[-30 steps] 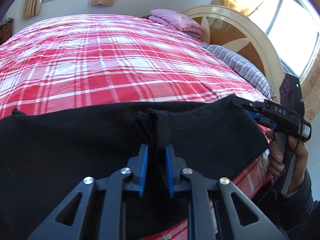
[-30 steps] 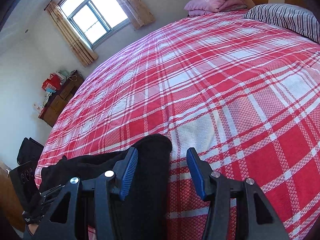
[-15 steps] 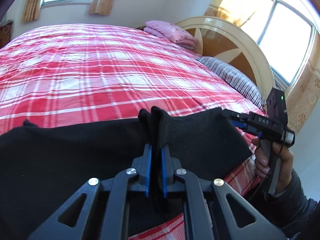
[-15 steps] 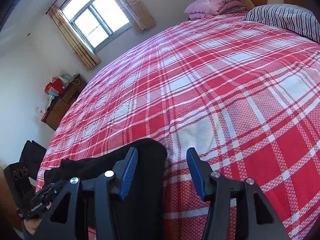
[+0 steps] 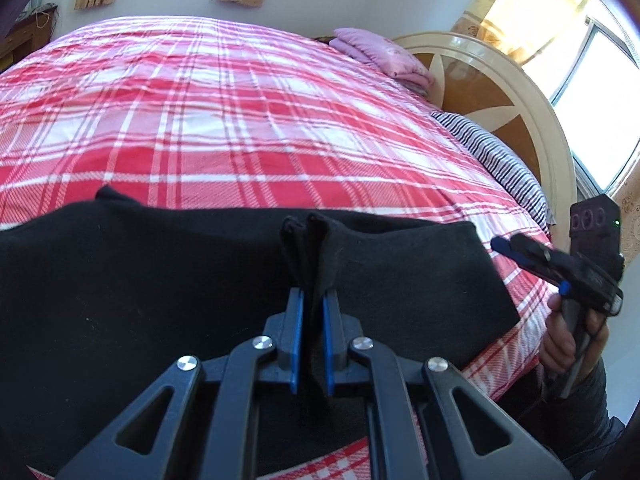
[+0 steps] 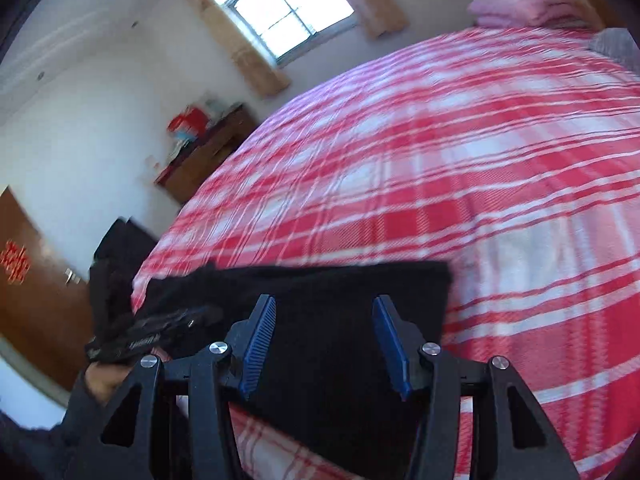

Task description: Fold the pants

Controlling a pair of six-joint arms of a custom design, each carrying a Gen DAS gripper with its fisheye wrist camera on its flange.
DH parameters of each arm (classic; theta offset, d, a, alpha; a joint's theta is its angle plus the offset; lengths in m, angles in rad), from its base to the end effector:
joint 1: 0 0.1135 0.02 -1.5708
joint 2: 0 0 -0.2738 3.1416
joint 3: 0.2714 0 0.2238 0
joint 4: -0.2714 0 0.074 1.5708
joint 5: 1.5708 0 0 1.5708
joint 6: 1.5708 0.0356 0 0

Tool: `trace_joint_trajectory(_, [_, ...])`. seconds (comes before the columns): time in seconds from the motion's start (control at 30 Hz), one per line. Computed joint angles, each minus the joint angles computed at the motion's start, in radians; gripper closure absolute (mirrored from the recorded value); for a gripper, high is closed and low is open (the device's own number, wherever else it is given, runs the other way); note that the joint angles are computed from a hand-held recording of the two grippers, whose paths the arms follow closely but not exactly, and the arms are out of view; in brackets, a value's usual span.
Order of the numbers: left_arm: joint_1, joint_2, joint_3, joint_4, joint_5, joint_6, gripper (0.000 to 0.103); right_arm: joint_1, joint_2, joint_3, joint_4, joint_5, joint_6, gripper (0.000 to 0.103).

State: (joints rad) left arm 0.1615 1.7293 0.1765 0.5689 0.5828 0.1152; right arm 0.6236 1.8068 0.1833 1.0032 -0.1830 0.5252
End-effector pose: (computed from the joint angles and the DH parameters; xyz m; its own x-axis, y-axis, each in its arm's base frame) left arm 0.1853 0.0103 0.0830 -0.7972 -0.0326 -0.6028 0.2599 0.8827 -0.3916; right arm 0.1758 0.1345 0.0979 -0.7564 0.0632 -0.6510 -0.3642 0.7860 0.4995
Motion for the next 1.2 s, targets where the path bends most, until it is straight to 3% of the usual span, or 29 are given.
trace_joint_trajectory(0.1, [0.012, 0.043, -0.012, 0.066, 0.013, -0.004, 0.091, 0.049, 0.050, 0.110, -0.209, 0.064, -0.031, 0.050])
trace_joint_trajectory(0.17, [0.010, 0.074, -0.029, 0.140, 0.016, -0.011, 0.090, 0.076, 0.073, 0.108, -0.180, 0.115, -0.042, 0.050])
trace_joint_trajectory(0.27, [0.003, 0.090, -0.027, 0.157, 0.002, -0.019, 0.087, 0.137, 0.011, 0.120, -0.256, 0.195, -0.064, 0.050])
trace_joint_trajectory(0.4, [0.026, 0.087, -0.036, 0.163, 0.008, -0.004, 0.079, 0.147, 0.008, 0.100, -0.187, 0.115, -0.083, 0.050])
trace_joint_trajectory(0.53, [0.033, 0.095, -0.043, 0.180, 0.009, 0.016, 0.071, 0.200, 0.061, 0.179, -0.320, 0.215, -0.076, 0.045])
trace_joint_trajectory(0.6, [0.032, 0.063, -0.047, 0.154, -0.008, 0.030, 0.067, 0.228, 0.037, 0.183, -0.348, 0.260, -0.074, 0.045])
trace_joint_trajectory(0.73, [0.077, -0.053, -0.054, 0.085, -0.049, 0.051, 0.040, 0.324, -0.017, 0.241, -0.436, 0.374, -0.077, 0.045])
trace_joint_trajectory(1.0, [0.380, -0.273, 0.052, -0.230, -0.032, 0.294, 0.035, 0.425, 0.159, 0.448, -0.403, 0.209, -0.053, 0.045])
trace_joint_trajectory(1.13, [0.638, -0.221, 0.124, -0.312, 0.026, 0.468, 0.034, 0.451, 0.293, 0.595, -0.509, 0.186, -0.039, 0.045])
trace_joint_trajectory(1.2, [0.746, -0.166, 0.171, -0.342, 0.049, 0.533, 0.034, 0.469, 0.305, 0.596, -0.491, 0.224, -0.047, 0.045])
